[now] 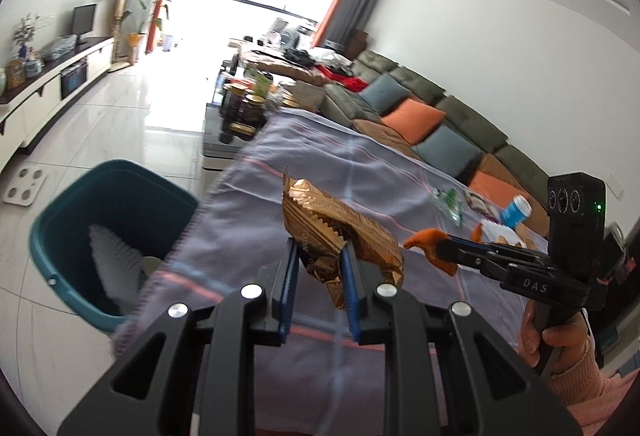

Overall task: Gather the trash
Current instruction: 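Carry the foil wrapper and orange peel over the teal bin and open both tools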

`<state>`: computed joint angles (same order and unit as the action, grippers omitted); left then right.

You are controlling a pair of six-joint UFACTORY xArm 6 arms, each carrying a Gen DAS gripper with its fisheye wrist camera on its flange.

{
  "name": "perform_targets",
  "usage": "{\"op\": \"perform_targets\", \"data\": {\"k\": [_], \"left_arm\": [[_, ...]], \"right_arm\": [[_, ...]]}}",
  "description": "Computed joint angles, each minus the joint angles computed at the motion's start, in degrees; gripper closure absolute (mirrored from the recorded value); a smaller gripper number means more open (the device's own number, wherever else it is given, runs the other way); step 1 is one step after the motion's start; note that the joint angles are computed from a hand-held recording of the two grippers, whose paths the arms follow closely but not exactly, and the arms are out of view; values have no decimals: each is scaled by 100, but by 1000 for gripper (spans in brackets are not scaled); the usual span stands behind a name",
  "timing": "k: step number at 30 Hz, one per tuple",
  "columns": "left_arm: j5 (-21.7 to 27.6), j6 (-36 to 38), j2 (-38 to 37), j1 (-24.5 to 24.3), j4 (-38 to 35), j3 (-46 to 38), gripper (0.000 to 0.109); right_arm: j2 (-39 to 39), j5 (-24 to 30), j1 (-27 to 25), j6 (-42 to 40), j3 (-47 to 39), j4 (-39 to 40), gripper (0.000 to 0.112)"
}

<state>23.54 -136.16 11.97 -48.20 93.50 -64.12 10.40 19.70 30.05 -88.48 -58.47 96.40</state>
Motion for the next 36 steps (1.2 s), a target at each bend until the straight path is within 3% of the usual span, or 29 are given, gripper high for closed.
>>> {"op": "perform_targets", "data": {"k": [17, 24, 36], "left_arm": [[1055, -86, -1314, 161, -496, 1466, 87], [1159, 64, -1529, 380, -831, 1782, 87], [911, 128, -1374, 809, -1013, 1880, 87]], "right_arm": [[1063, 366, 534, 1274, -1500, -1373, 101], [1599, 435, 717, 1816, -2216, -1965, 101], [2355, 669, 903, 2828, -3232, -2949, 101]]}}
